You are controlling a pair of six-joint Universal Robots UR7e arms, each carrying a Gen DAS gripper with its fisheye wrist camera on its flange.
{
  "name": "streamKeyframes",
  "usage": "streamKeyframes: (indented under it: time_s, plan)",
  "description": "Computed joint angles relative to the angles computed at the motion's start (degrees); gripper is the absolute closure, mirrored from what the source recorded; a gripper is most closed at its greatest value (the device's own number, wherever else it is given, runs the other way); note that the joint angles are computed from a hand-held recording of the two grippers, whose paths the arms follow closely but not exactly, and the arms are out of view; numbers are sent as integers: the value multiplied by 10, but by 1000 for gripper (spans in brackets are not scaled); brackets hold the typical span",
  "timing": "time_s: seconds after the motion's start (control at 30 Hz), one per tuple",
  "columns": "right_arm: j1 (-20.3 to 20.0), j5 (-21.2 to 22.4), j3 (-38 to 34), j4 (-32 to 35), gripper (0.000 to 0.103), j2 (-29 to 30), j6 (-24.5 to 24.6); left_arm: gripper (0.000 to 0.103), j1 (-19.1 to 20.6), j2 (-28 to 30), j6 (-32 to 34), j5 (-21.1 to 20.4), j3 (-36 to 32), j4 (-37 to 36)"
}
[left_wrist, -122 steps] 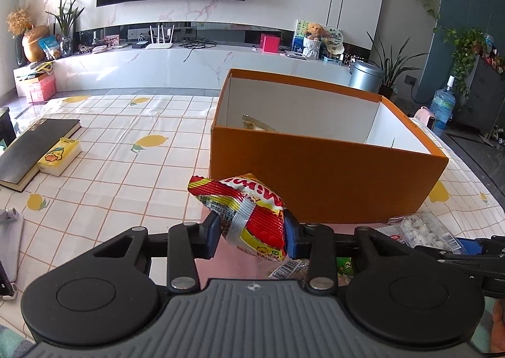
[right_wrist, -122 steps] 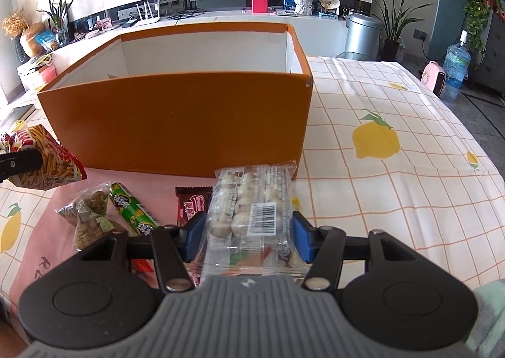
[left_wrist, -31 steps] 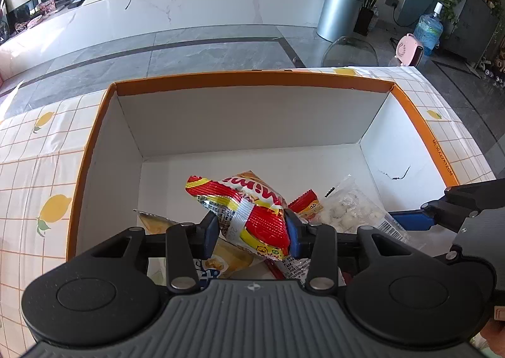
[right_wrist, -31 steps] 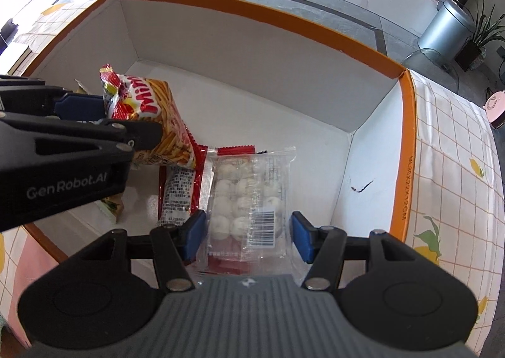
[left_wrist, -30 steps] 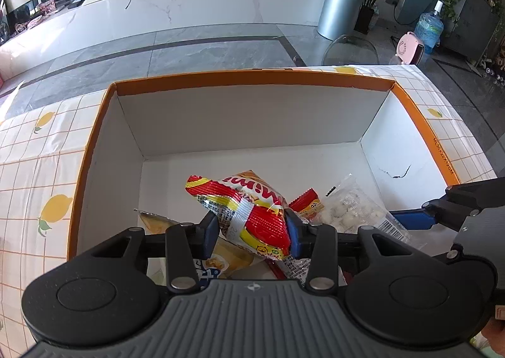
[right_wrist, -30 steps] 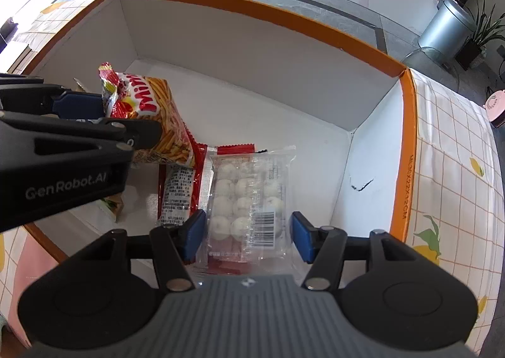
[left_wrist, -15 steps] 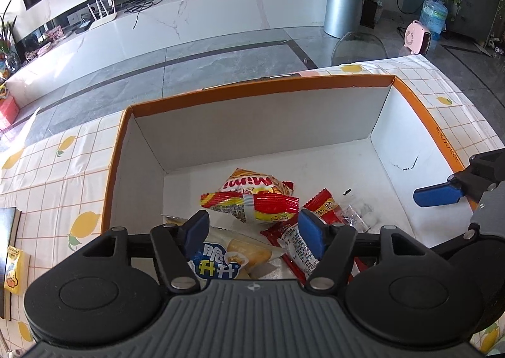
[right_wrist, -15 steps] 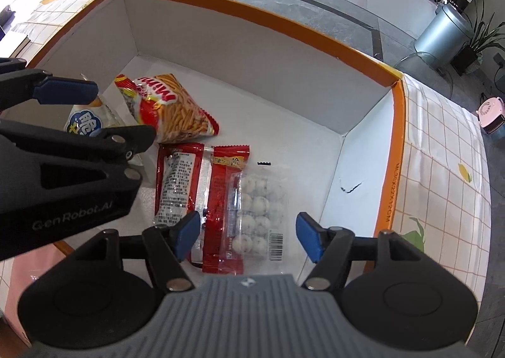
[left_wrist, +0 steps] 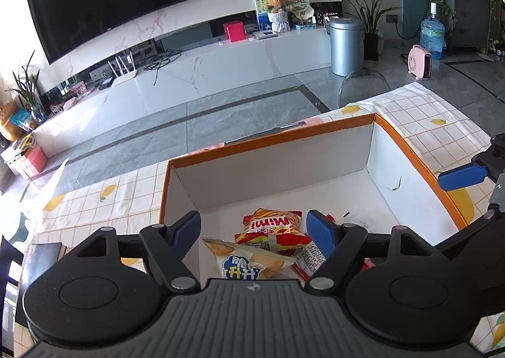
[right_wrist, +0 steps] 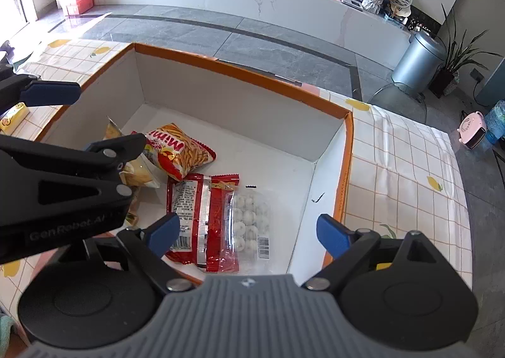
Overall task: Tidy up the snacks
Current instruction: 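Move both tools back toward the remaining snacks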
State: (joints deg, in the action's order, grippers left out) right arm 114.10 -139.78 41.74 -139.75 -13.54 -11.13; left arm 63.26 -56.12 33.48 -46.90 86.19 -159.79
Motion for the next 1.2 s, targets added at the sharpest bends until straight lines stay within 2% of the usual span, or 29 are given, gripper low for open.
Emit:
streamKeyframes:
  time_s: [0.27, 0.63, 0.77, 0.93, 1.2]
  plan:
    - [17, 0, 148, -178, 9, -63, -37, 14, -19, -50, 19, -6, 72, -64]
    - [38, 6, 352, -397, 9, -129, 1, 14, -37, -130, 1, -21, 189, -116]
    - [43, 6, 411, -444, 9, -146, 48, 14, -38, -151, -20, -24, 216, -104]
    - [51, -18, 462, -509, 9, -148, 78, 14, -34, -174, -51, -29, 247, -86]
    - [52, -39, 508, -540, 8, -147, 112, 14, -13, -207, -106, -54, 280, -49]
